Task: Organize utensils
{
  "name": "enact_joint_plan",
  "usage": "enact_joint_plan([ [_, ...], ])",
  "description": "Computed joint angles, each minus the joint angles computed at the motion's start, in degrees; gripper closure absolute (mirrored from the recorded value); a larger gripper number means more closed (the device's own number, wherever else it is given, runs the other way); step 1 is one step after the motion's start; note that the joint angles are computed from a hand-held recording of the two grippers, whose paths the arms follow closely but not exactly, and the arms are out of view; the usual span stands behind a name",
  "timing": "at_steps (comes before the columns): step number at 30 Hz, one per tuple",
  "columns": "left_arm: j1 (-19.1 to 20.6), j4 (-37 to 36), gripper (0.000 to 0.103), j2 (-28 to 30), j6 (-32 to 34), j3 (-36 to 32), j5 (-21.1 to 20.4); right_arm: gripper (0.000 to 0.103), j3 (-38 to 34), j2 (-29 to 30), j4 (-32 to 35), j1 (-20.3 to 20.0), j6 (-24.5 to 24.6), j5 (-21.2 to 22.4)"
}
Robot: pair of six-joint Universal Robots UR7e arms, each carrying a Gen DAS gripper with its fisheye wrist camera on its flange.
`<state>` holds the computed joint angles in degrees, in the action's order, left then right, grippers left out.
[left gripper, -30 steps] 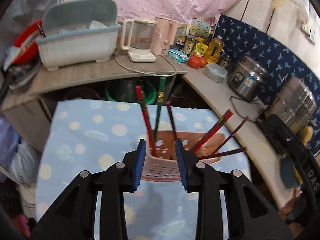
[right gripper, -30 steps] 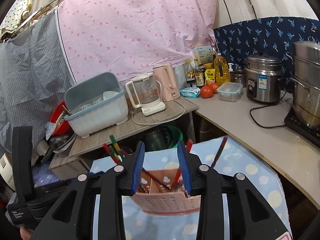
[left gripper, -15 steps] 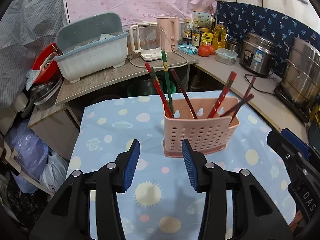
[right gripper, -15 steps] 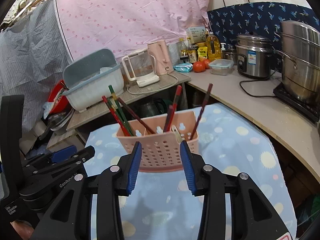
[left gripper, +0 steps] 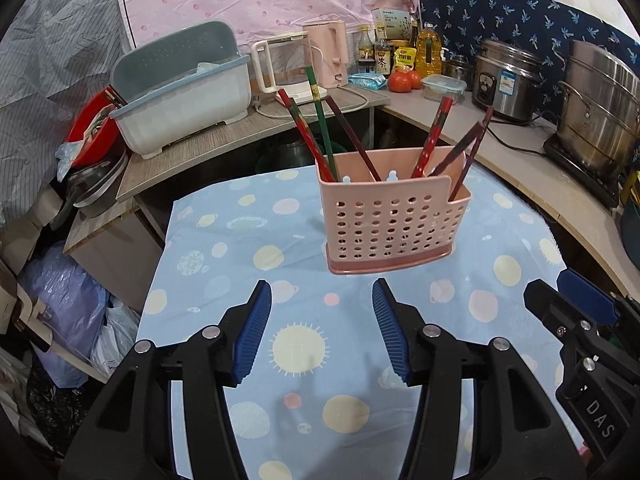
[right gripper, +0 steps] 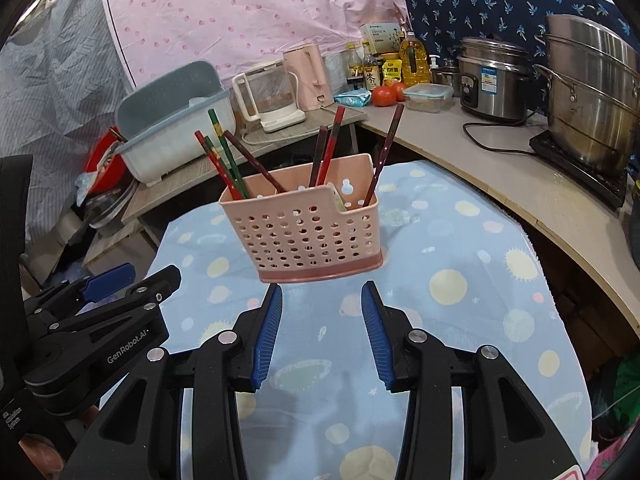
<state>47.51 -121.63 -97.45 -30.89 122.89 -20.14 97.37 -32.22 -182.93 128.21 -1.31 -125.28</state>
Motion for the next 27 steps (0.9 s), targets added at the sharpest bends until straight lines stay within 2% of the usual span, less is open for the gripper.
enact_joint_plan([
  [8,-0.1,2.8,0.050,-1.0,-2.1,0.9,0.1,0.062,0.2,0.4,2.0,0.7,0.1,-2.5],
  [13,0.0,4.7,0.042,-1.4,-3.8,1.2,0.3,0.062,0.0,0.6,2.7,1.1,0.3,-3.5],
  [18,-0.3,5.8,0.036,-1.6,-4.7,1.6,0.7,0.058,0.0,0.7,3.6,1.3,0.7,-3.9],
  [21,-0.4,6.5,0.029,-1.7,-5.2,1.7,0.8,0.047,0.2,0.7,3.4,1.4,0.5,-4.0],
  [27,-0.7,10.9,0.021,-2.0,-9.1,1.5,1.5,0.042,0.7,0.8,2.5,1.7,0.0,-5.3],
])
